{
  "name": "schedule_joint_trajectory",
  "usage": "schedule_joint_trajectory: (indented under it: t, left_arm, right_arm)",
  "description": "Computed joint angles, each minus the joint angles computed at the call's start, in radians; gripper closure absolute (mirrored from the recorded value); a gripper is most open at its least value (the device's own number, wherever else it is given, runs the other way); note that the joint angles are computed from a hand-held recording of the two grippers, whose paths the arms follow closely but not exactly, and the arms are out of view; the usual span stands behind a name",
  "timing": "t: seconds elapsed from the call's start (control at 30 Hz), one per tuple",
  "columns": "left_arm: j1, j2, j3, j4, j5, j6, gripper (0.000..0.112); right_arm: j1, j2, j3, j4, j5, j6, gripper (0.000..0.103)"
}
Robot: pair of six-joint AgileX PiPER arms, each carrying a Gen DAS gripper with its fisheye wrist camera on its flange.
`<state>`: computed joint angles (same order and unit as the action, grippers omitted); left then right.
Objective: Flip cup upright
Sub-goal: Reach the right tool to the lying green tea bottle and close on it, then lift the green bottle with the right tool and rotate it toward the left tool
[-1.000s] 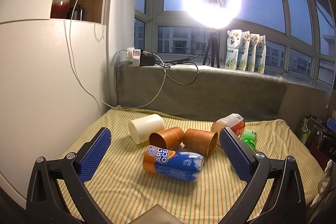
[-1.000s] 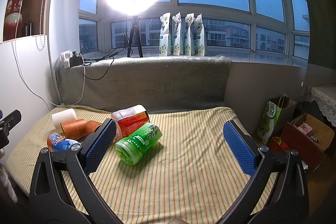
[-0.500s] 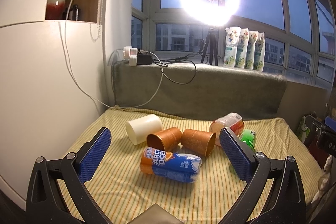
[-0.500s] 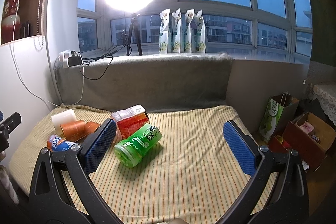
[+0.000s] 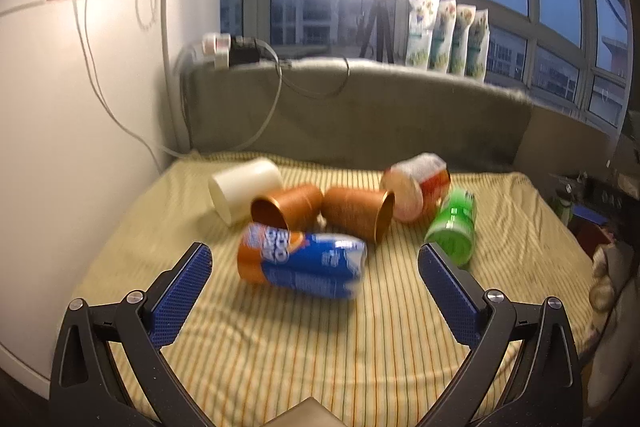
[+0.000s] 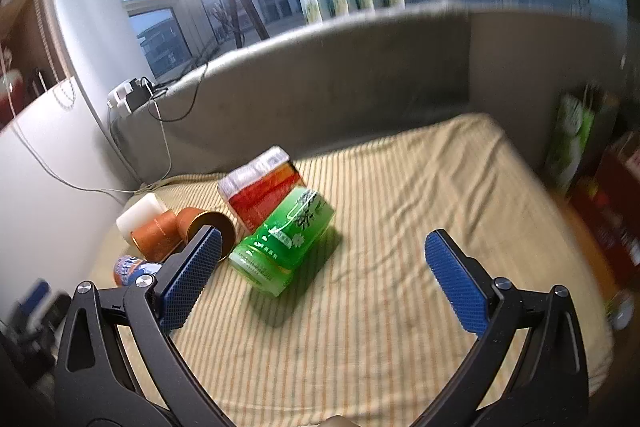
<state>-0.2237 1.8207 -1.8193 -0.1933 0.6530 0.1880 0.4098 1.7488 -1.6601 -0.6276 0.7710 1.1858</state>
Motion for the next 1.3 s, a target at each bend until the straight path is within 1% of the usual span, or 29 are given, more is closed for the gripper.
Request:
schedule_joint_trajectory:
  t: [0.1,0.13,0.2,0.27,0.3,0.37,0.43,0.53,0.6,0.67,0.73,0.93,1.0,1.13,1.3]
  left_arm:
    - [0.001,0.008,0.01,0.007,0.019,-0.003,0.01]
    - [0.001,0.012,0.01,0.011,0.026,-0.004,0.01]
    - [0.003,0.013,0.023,0.008,0.033,0.0,0.01]
    - [0.005,0.015,0.031,0.006,0.041,0.005,0.01]
    - [0.005,0.019,0.031,0.008,0.045,0.004,0.01]
    - [0.006,0.026,0.028,0.013,0.06,0.001,0.01]
    - [0.007,0.032,0.021,0.015,0.07,0.0,0.01]
    - [0.01,0.04,0.01,0.022,0.081,-0.007,0.01]
    - [0.014,0.049,-0.002,0.02,0.09,-0.01,0.01]
    - [0.017,0.056,-0.014,0.02,0.098,-0.013,0.01]
    - [0.018,0.059,-0.018,0.024,0.101,-0.017,0.01]
    - [0.021,0.069,-0.03,0.03,0.11,-0.027,0.01]
    - [0.02,0.065,-0.027,0.034,0.107,-0.028,0.01]
    - [0.022,0.06,-0.02,0.034,0.1,-0.03,0.01]
    - [0.025,0.061,-0.02,0.037,0.1,-0.035,0.01]
  right_arm:
    - [-0.07,0.028,-0.011,0.175,-0.064,-0.098,0.0]
    - [-0.099,0.045,-0.017,0.254,-0.089,-0.146,0.0]
    - [-0.128,0.074,-0.044,0.35,-0.099,-0.213,0.002]
    - [-0.163,0.106,-0.069,0.486,-0.111,-0.305,0.005]
    - [-0.183,0.137,-0.097,0.571,-0.111,-0.363,0.005]
    - [-0.202,0.181,-0.145,0.649,-0.096,-0.42,0.008]
    - [-0.228,0.246,-0.217,0.763,-0.068,-0.5,0.012]
    - [-0.259,0.329,-0.312,0.92,-0.031,-0.585,0.014]
    - [-0.272,0.378,-0.37,0.987,-0.007,-0.604,0.016]
    - [-0.275,0.411,-0.42,1.023,0.017,-0.61,0.021]
    - [-0.278,0.454,-0.482,1.049,0.046,-0.609,0.024]
    - [-0.275,0.568,-0.683,1.03,0.165,-0.555,0.027]
    - [-0.279,0.582,-0.701,1.036,0.175,-0.551,0.029]
    - [-0.289,0.631,-0.777,1.048,0.223,-0.533,0.034]
    - [-0.297,0.641,-0.78,1.086,0.217,-0.56,0.039]
